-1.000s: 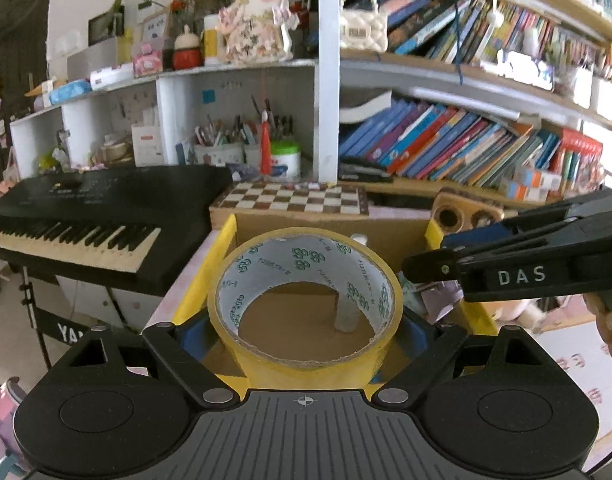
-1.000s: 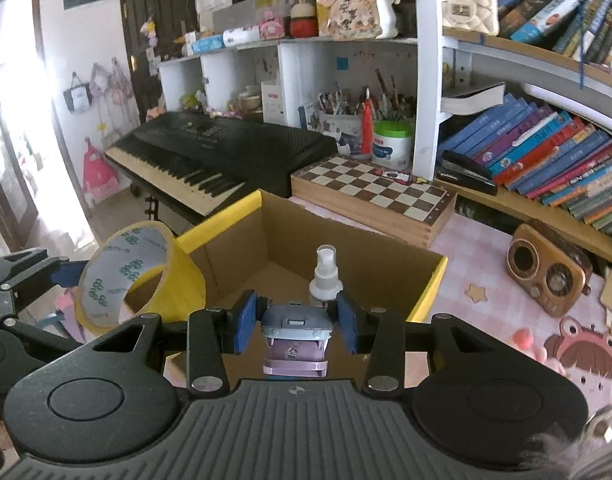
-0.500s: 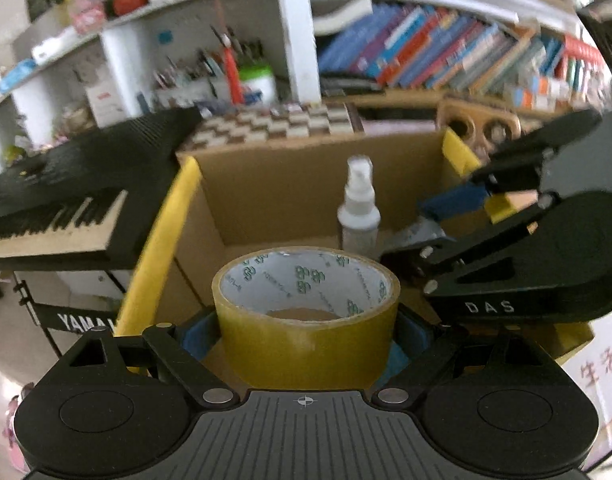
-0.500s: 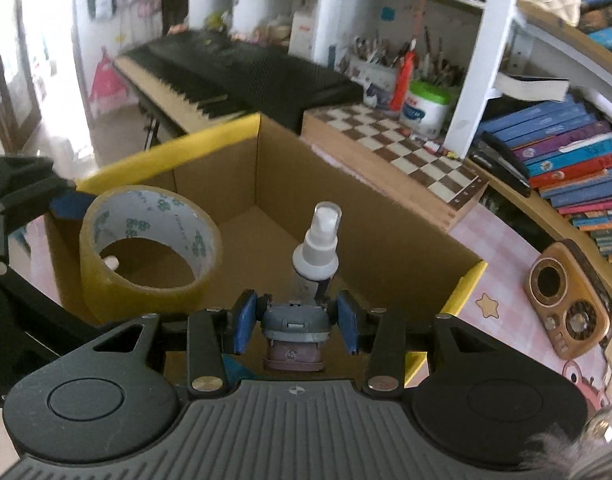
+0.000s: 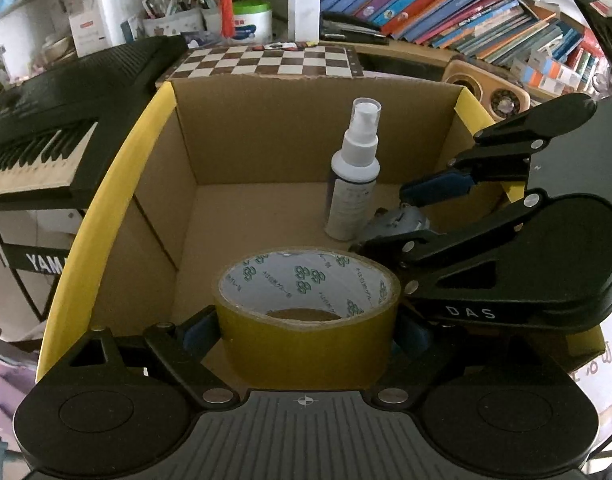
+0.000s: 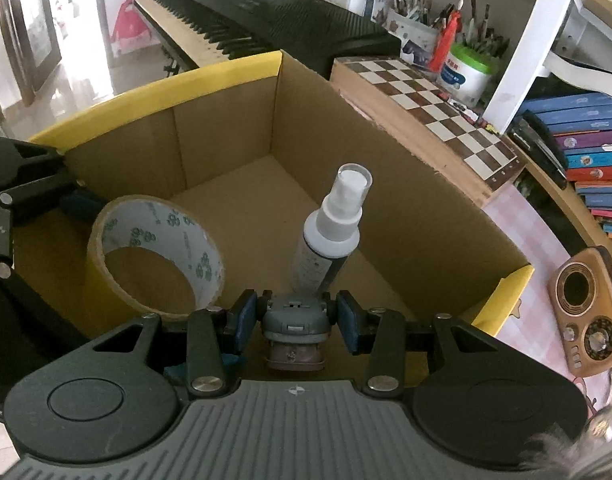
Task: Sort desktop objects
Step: 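Lower the tape roll into the box while the right tool lowers the toy car in, then open both tools and withdraw them from the yellow box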
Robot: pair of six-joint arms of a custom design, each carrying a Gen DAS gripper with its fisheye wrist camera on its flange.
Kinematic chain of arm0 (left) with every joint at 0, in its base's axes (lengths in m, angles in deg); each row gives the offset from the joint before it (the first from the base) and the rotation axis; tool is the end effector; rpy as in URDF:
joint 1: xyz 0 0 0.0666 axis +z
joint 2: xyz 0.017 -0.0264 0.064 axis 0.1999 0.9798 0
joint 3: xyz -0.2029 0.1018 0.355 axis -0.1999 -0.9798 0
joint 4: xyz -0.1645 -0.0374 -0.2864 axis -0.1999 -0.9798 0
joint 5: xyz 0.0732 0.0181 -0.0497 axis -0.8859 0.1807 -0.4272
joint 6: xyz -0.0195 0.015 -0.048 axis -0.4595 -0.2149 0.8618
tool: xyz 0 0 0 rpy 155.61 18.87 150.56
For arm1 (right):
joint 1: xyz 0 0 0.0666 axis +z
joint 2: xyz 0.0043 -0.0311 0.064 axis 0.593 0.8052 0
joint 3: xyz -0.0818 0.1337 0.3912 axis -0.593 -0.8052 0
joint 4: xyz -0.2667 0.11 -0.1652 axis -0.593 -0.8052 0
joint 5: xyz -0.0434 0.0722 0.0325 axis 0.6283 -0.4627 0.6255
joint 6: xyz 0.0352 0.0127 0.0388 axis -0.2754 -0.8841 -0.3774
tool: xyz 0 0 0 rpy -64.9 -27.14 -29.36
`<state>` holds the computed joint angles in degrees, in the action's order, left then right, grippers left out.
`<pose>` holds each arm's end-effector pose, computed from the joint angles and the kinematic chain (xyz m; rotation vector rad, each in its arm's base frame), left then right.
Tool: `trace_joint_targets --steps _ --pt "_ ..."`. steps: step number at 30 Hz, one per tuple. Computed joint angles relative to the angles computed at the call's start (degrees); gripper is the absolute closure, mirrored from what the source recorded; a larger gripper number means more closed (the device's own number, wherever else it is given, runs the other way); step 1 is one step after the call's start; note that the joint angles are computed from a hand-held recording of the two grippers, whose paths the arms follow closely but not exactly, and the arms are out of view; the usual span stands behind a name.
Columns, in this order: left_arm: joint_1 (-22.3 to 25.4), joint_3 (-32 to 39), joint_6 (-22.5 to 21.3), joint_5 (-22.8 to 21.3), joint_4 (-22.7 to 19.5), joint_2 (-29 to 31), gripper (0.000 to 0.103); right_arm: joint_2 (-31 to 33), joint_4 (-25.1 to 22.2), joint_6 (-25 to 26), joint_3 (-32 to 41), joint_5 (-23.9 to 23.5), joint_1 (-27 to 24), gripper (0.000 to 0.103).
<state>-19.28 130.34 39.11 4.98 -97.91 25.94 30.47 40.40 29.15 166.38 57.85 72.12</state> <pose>0.3069 -0.1745 0.3755 0.1306 2.5470 -0.0658 0.3838 0.2780 0.3755 -1.1325 2.2745 0.2066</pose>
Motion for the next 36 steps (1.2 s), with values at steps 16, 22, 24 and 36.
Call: trace_joint_targets --steps 16,22,24,36 --pt "-5.87 -3.77 2.64 -12.54 6.14 -7.17 0.010 -5.69 7.26 -9.67 -5.18 -1.77 -0.82 0.058" --pt "-8.55 -4.84 6.03 -17.07 6.91 -10.55 0.010 -10.53 10.92 -14.46 -8.98 0.23 -1.04 0.058" --pt "-9.90 -5.15 7.06 -19.24 7.06 -11.58 0.010 -12.31 12.01 -16.03 -10.31 1.16 -1.06 0.058" --pt "-20.72 -6.93 15.30 -32.35 2.96 -17.14 0.009 -25.08 16.08 -25.97 -19.74 10.33 0.58 0.058"
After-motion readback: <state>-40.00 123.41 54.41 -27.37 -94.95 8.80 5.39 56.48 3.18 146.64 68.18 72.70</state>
